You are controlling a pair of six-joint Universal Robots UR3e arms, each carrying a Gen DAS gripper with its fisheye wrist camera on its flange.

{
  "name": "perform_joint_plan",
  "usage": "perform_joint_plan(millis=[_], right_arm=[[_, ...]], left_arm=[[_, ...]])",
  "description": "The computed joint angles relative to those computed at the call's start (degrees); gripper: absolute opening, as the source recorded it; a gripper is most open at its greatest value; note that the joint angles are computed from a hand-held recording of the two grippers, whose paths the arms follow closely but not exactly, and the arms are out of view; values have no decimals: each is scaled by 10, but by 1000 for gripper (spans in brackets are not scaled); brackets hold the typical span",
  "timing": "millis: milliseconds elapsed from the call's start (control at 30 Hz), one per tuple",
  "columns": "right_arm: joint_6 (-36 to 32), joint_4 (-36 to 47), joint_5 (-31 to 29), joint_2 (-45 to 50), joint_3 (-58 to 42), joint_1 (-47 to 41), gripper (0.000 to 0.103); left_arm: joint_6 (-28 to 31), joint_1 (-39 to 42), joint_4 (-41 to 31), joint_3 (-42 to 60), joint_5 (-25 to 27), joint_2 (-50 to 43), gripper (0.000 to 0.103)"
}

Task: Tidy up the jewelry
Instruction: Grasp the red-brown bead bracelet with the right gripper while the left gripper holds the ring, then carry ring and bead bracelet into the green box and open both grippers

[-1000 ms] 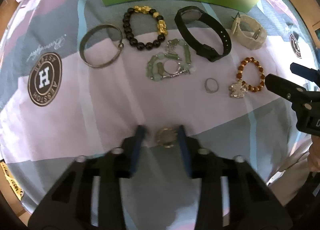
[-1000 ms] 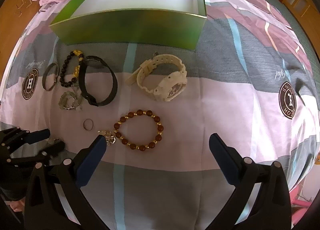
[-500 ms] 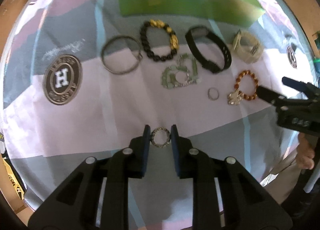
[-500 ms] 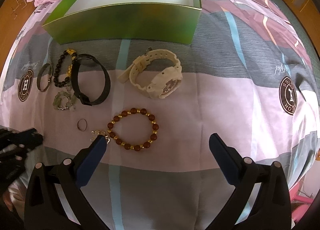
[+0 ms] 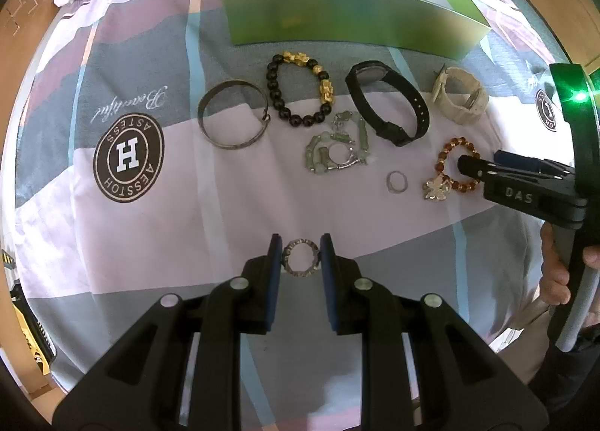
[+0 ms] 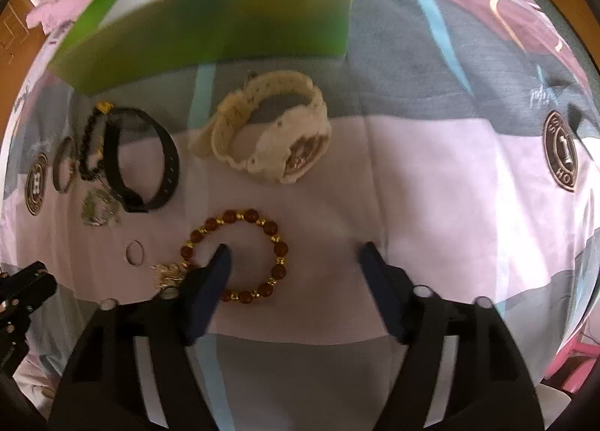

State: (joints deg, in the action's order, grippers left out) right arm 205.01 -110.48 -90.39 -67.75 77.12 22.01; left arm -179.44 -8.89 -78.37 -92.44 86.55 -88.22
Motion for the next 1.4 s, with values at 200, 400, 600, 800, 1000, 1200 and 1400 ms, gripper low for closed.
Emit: perform_joint_plan(millis=[200, 400, 600, 800, 1000, 1200, 1400], right_arm=[[-25, -33, -34, 22, -9, 25, 46], [-74, -60, -10, 18, 8, 18, 8], [-57, -67, 30, -13, 45, -30, 7], [-32, -58, -8, -60, 34, -16, 7], [-14, -38, -29, -129, 34, 0, 7], [15, -25, -29, -115, -3, 30, 7], [32, -4, 12, -102, -21, 27, 7]], left_arm=[[3, 11, -7, 0, 1, 7, 21], [1, 7, -11, 2, 5, 4, 21], [-3, 1, -8, 5, 7, 4, 21], [-7, 7, 3, -3, 3, 12, 21], [-13, -5, 90, -38, 11, 59, 21], [-3, -27, 121, -38, 21, 56, 21], [-6, -17, 116, -25, 14, 29, 21]])
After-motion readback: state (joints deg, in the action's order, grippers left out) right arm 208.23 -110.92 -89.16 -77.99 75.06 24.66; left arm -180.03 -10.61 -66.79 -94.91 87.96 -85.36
